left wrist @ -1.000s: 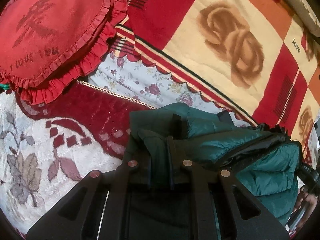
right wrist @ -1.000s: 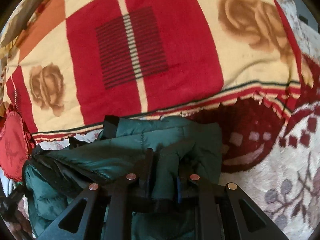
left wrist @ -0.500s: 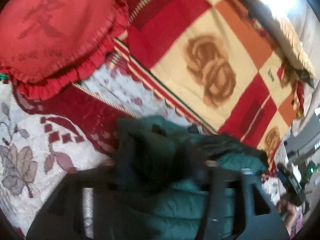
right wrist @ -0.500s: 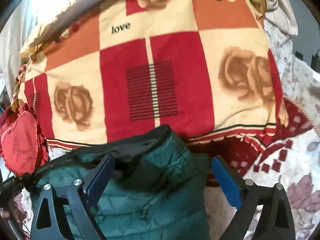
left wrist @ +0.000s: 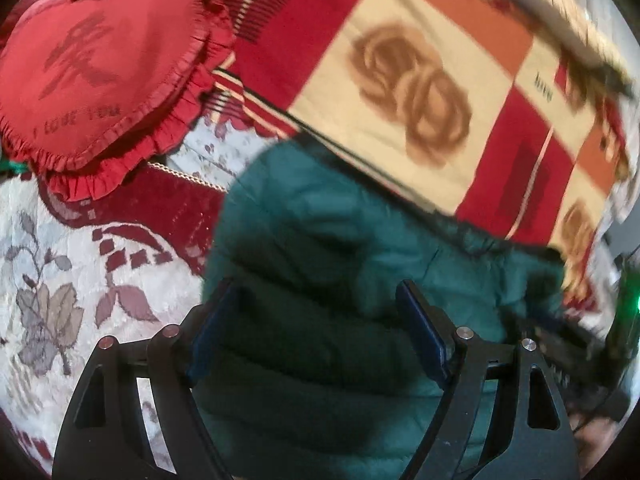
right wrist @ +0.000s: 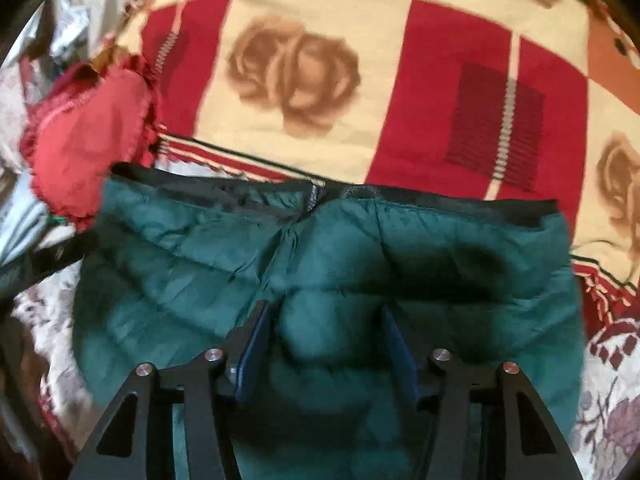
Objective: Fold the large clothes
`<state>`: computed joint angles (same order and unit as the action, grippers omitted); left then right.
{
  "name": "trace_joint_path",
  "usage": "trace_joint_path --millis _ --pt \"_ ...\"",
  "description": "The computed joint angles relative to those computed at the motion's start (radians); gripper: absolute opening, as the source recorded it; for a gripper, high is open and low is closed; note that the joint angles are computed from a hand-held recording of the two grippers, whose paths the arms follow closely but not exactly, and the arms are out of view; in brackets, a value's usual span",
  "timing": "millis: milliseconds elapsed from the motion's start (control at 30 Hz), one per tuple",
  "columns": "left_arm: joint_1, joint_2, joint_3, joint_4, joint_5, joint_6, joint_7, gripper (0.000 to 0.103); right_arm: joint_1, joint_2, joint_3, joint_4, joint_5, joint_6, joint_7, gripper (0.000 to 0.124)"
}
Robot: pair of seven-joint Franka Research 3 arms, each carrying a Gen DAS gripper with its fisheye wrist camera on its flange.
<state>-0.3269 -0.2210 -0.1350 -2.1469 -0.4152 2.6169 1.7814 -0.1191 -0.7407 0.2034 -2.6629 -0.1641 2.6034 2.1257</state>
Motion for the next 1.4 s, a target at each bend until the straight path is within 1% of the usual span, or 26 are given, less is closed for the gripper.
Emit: trace_joint_path --millis 67,100,167,300,400,467,600,700,800,833,900,1000,1033,1133,1233,1367,1400 --pt "0.013 0.027 -0.025 0.002 0.071 0.024 -0.037 0.081 -0.048 0.052 0.027 0.013 -0.031 0.031 0.04 0.052" --pt "0.018 0.051 -0.036 0.014 0.107 0.024 -0.058 0.081 -0.064 0.072 0.031 0.017 -0.042 0.046 0.057 0.052" --pt "0.024 0.087 -0.043 0.035 0.131 0.019 -0.084 0.081 -0.088 0.109 0.025 0.026 -0.059 0.067 0.082 0.052" --pt "0.031 0.133 -0.052 0.061 0.114 0.036 -0.086 0.081 -0.107 0.17 0.019 0.051 -0.096 0.067 0.117 0.052" --pt "0.039 0.148 -0.066 0.067 0.146 0.049 -0.102 0.082 -0.114 0.186 0.017 0.036 -0.131 0.105 0.15 0.052" --pt "0.043 0.151 -0.074 0.063 0.177 0.055 -0.12 0.082 -0.095 0.186 -0.009 0.028 -0.117 0.113 0.143 0.052" --pt "0.047 0.144 -0.077 0.06 0.21 0.046 -0.14 0.082 -0.043 0.122 -0.052 0.029 -0.064 0.039 0.094 0.052" --pt "0.048 0.126 -0.075 0.046 0.22 0.041 -0.156 0.082 -0.015 0.005 -0.071 -0.016 -0.022 0.031 0.061 0.053" --pt "0.043 0.091 -0.067 0.028 0.208 0.029 -0.159 0.082 -0.02 -0.122 -0.058 -0.064 0.007 -0.013 0.045 0.054" --pt "0.038 0.079 -0.063 0.022 0.197 0.028 -0.152 0.082 -0.017 -0.18 -0.064 -0.086 0.019 -0.038 0.033 0.054" --pt "0.024 0.053 -0.053 0.008 0.17 0.025 -0.123 0.082 -0.028 -0.229 -0.058 -0.107 0.036 -0.06 0.023 0.056" --pt "0.014 0.032 -0.055 -0.003 0.195 0.027 -0.118 0.082 -0.057 -0.337 -0.063 -0.159 0.044 -0.116 0.003 0.064" --pt "0.012 0.027 -0.057 -0.007 0.208 0.032 -0.121 0.082 -0.071 -0.358 -0.061 -0.169 0.045 -0.133 0.0 0.065" --pt "0.006 0.035 -0.065 -0.006 0.249 0.035 -0.145 0.082 -0.099 -0.362 -0.065 -0.182 0.05 -0.141 -0.014 0.065" --pt "0.007 0.06 -0.07 0.002 0.277 0.037 -0.175 0.082 -0.129 -0.326 -0.058 -0.188 0.043 -0.107 -0.02 0.065" --pt "0.016 0.095 -0.08 0.011 0.332 0.056 -0.206 0.083 -0.178 -0.26 -0.019 -0.191 -0.006 -0.058 -0.028 0.065" --pt "0.018 0.102 -0.081 0.012 0.345 0.065 -0.208 0.085 -0.186 -0.245 -0.015 -0.193 -0.013 -0.048 -0.024 0.065"
